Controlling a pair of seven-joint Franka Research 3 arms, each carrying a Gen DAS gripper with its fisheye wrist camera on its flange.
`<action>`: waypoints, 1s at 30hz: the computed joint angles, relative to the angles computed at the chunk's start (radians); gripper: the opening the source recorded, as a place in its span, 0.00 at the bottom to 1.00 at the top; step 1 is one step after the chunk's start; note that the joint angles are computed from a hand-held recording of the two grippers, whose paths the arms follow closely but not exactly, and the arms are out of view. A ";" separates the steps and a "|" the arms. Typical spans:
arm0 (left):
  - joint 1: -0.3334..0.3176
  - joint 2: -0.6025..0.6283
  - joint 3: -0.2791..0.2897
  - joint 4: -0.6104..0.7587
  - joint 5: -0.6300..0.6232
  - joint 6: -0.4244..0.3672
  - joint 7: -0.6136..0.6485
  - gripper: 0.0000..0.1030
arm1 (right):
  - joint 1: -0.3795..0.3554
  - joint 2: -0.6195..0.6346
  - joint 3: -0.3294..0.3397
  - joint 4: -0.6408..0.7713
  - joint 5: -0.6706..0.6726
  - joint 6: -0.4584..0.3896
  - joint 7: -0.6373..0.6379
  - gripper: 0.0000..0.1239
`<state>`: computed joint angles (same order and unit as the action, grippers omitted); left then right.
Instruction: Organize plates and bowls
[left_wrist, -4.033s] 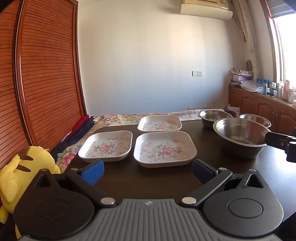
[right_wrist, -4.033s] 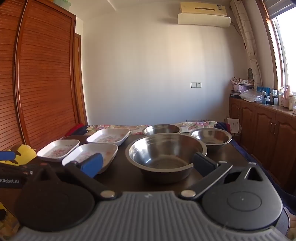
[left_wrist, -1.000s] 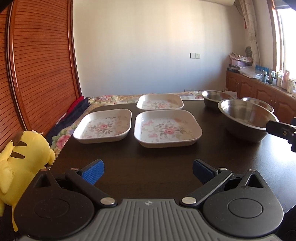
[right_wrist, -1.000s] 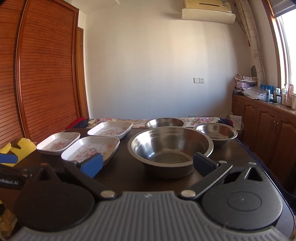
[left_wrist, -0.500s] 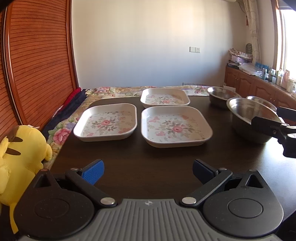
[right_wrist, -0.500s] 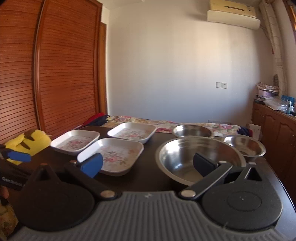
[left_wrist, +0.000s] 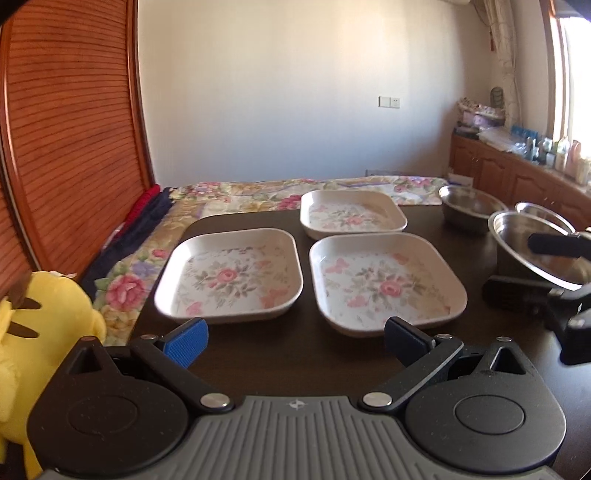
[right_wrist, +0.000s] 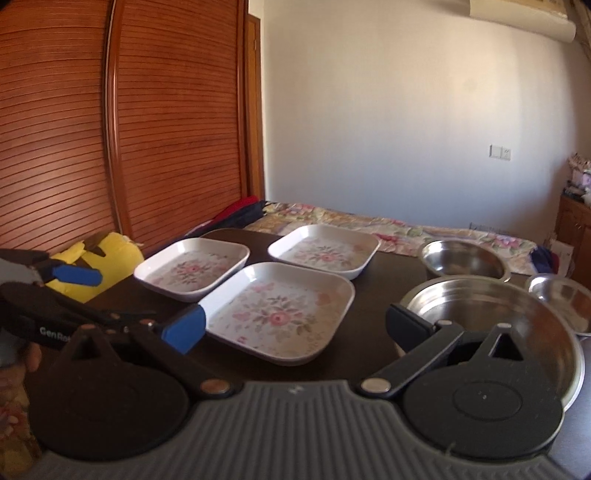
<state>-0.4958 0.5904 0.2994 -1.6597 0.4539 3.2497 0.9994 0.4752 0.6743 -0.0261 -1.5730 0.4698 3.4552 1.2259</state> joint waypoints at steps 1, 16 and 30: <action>0.033 0.006 -0.039 0.016 -0.002 -0.007 0.012 0.98 | 0.011 0.006 -0.013 0.011 0.005 -0.009 -0.003 0.83; 0.373 0.144 -0.491 0.210 -0.081 -0.107 0.277 0.47 | 0.166 0.116 -0.261 0.153 -0.016 -0.203 0.189 0.48; 0.355 0.185 -0.492 0.278 -0.154 -0.179 0.365 0.26 | 0.152 0.137 -0.283 0.178 -0.158 -0.243 0.359 0.43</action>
